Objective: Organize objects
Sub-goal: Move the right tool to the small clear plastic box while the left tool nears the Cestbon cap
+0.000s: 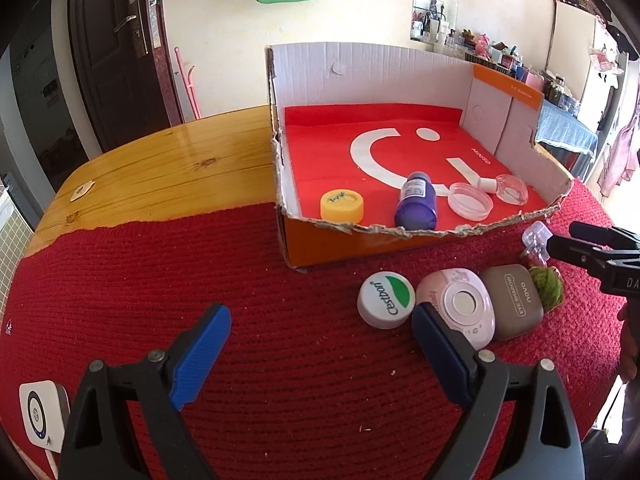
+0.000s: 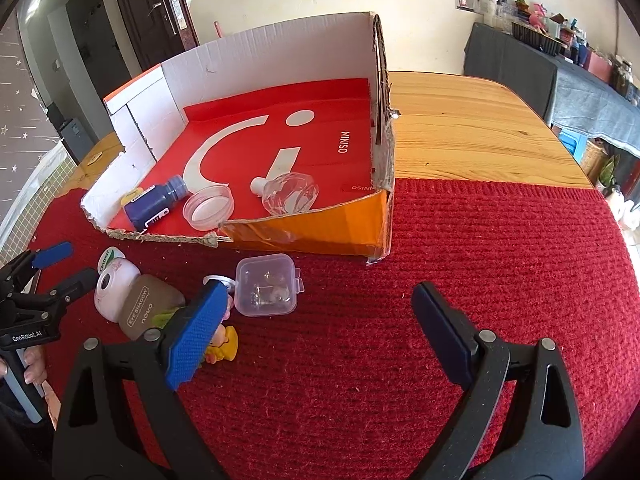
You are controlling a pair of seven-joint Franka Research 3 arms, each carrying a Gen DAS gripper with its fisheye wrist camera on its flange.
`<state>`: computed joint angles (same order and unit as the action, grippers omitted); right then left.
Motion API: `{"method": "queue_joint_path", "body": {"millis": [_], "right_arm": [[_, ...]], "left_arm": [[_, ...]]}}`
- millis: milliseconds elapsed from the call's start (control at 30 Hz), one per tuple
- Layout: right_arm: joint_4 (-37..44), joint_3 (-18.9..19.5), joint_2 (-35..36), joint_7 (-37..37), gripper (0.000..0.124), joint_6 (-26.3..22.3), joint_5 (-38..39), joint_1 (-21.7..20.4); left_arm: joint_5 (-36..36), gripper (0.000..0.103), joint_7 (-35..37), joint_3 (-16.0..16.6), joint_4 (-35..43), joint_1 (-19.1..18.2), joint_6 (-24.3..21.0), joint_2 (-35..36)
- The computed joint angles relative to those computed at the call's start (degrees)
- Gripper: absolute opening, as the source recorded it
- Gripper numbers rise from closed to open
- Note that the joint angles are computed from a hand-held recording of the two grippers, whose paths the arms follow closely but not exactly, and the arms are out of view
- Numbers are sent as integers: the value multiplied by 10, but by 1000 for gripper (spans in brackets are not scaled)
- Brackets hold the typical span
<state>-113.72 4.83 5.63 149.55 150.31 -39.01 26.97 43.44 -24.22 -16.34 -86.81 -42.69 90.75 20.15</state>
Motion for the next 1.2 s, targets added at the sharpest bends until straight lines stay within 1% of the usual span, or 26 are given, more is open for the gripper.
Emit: {"method": "queue_joint_path", "body": {"millis": [100,233,467,667,767,867,1033,1200], "right_arm": [[13,1,10,-16,95,-16,7,3],[26,-1,19,-28,95,-32,14,9],[30,-4,22,-38,94,-35,17,16],[34,-5,26,-41,92,-29,20,17],[36,-7,28,-42,89,-30,21,19],[37,-9,28,-45,87,-32,24,18],[33,-8,23,-53,86,-36,29,16],[31,-7,16,-57,86,-55,21,15]], "left_arm": [[-4,92,10,-1,-14,8,18,-7],[-3,90,18,-1,-20,12,26,-10],[8,75,17,-3,-37,18,61,-20],[16,68,18,-1,-37,18,73,-18],[18,65,19,-1,-41,19,80,-20],[16,59,23,-2,-43,20,85,-20],[15,59,27,-1,-36,17,76,-15],[15,59,27,0,-36,17,77,-14]]}}
